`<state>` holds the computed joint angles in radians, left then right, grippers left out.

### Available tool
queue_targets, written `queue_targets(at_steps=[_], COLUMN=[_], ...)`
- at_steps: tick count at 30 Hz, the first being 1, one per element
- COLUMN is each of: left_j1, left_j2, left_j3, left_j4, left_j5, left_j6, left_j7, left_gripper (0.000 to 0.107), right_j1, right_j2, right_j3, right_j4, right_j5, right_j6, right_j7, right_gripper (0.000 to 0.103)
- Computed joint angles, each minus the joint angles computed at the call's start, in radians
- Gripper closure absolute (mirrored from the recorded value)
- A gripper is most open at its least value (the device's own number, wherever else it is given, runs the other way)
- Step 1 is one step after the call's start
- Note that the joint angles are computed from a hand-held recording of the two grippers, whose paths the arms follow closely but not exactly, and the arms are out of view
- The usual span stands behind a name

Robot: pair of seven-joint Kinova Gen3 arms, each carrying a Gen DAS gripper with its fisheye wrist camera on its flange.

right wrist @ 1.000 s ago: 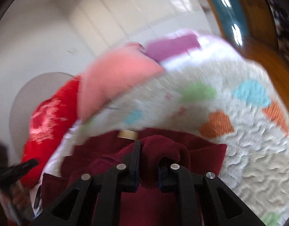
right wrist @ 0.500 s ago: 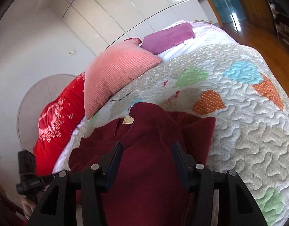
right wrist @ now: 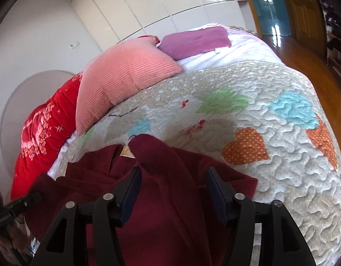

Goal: Fold small clothes

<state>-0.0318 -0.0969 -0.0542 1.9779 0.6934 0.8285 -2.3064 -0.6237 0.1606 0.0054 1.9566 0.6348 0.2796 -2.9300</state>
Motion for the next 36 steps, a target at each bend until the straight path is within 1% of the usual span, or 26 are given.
queue_targets(at_steps=[1, 2, 3, 4, 5, 7, 9, 11, 13, 14, 15, 16, 17, 19, 20, 21, 22, 23, 24, 25, 28, 30, 32, 33, 35, 36], left_j1=[0.000, 0.001, 0.003, 0.004, 0.009, 0.021, 0.030, 0.044, 0.028, 0.046, 0.062, 0.058, 0.038, -0.030, -0.044, -0.040, -0.038, -0.054, -0.088, -0.103, -0.102, -0.096, -0.091, -0.088, -0.086, -0.085], left_j2=[0.009, 0.020, 0.030, 0.035, 0.042, 0.056, 0.095, 0.158, 0.222, 0.264, 0.288, 0.305, 0.303, 0.283, 0.267, 0.246, 0.228, 0.199, 0.168, 0.146, 0.084, 0.052, 0.016, 0.000, -0.035, -0.044], left_j3=[0.006, 0.012, 0.019, 0.024, 0.037, 0.056, 0.080, 0.089, 0.110, 0.095, 0.078, 0.074, 0.088, 0.133, 0.130, 0.108, 0.090, 0.088, 0.105, 0.107, 0.058, 0.025, -0.004, -0.015, -0.051, -0.064], left_j4=[-0.015, -0.029, -0.046, -0.054, -0.067, -0.087, -0.109, -0.136, -0.155, -0.176, -0.189, -0.188, -0.176, -0.148, -0.140, -0.131, -0.120, -0.104, -0.088, -0.077, -0.025, 0.011, 0.060, 0.080, 0.137, 0.157], left_j5=[-0.011, -0.018, -0.029, -0.039, -0.065, -0.124, -0.205, -0.260, -0.283, -0.315, -0.341, -0.352, -0.347, -0.307, -0.287, -0.275, -0.248, -0.227, -0.204, -0.177, -0.109, -0.070, -0.050, -0.050, -0.024, -0.018], left_j6=[-0.014, -0.023, -0.038, -0.056, -0.090, -0.152, -0.227, -0.259, -0.274, -0.262, -0.248, -0.249, -0.261, -0.277, -0.270, -0.262, -0.257, -0.248, -0.229, -0.212, -0.157, -0.114, -0.088, -0.081, -0.070, -0.064], left_j7=[0.018, 0.036, 0.052, 0.060, 0.082, 0.135, 0.217, 0.294, 0.362, 0.403, 0.430, 0.442, 0.437, 0.378, 0.339, 0.311, 0.270, 0.230, 0.189, 0.148, 0.038, -0.023, -0.067, -0.074, -0.120, -0.138], left_gripper=[0.101, 0.101, 0.101, 0.101, 0.101, 0.101, 0.101, 0.101, 0.101, 0.100, 0.097, 0.096, 0.095, 0.092, 0.087, 0.082, 0.081, 0.080, 0.080, 0.080, 0.080, 0.080, 0.080, 0.080, 0.080, 0.080], right_j1=[0.023, 0.040, 0.040, 0.023, -0.005, -0.085, -0.113, -0.071, 0.005, 0.022, 0.021, 0.001, -0.038, -0.093, -0.097, -0.082, -0.074, -0.067, -0.062, -0.061, -0.049, -0.043, -0.031, -0.003, 0.001, -0.025], right_j2=[0.014, 0.035, 0.049, 0.056, 0.048, 0.012, -0.009, 0.001, 0.035, 0.054, 0.056, 0.039, 0.020, -0.026, -0.047, -0.061, -0.074, -0.086, -0.090, -0.091, -0.060, -0.018, 0.048, 0.068, 0.055, 0.042], right_j3=[-0.028, -0.059, -0.071, -0.064, -0.039, 0.051, 0.096, 0.075, -0.003, -0.031, -0.042, -0.039, -0.017, -0.014, -0.036, -0.063, -0.085, -0.108, -0.129, -0.150, -0.184, -0.175, -0.140, -0.147, -0.138, -0.127], right_j4=[-0.016, -0.039, -0.059, -0.070, -0.066, -0.038, -0.013, -0.005, -0.032, -0.051, -0.060, -0.059, -0.048, -0.027, -0.017, -0.010, -0.001, 0.010, 0.016, 0.024, 0.016, -0.014, -0.061, -0.075, -0.070, -0.069], right_j5=[-0.011, -0.007, 0.004, 0.024, 0.058, 0.124, 0.162, 0.158, 0.116, 0.107, 0.113, 0.137, 0.176, 0.250, 0.268, 0.269, 0.262, 0.251, 0.247, 0.258, 0.278, 0.263, 0.196, 0.157, 0.127, 0.136], right_j6=[0.019, 0.054, 0.092, 0.113, 0.118, 0.103, 0.085, 0.069, 0.100, 0.139, 0.180, 0.221, 0.245, 0.309, 0.324, 0.322, 0.308, 0.291, 0.280, 0.269, 0.269, 0.294, 0.346, 0.349, 0.334, 0.348], right_j7=[0.031, 0.045, 0.043, 0.025, -0.010, -0.091, -0.172, -0.205, -0.173, -0.164, -0.172, -0.196, -0.236, -0.289, -0.291, -0.277, -0.251, -0.224, -0.213, -0.217, -0.234, -0.244, -0.194, -0.178, -0.192, -0.203], right_gripper=[0.040, 0.057, 0.088, 0.094, 0.094, 0.094, 0.094, 0.094, 0.092, 0.085, 0.077, 0.074, 0.070, 0.070, 0.070, 0.070, 0.070, 0.070, 0.070, 0.070, 0.070, 0.070, 0.070, 0.070, 0.070, 0.069])
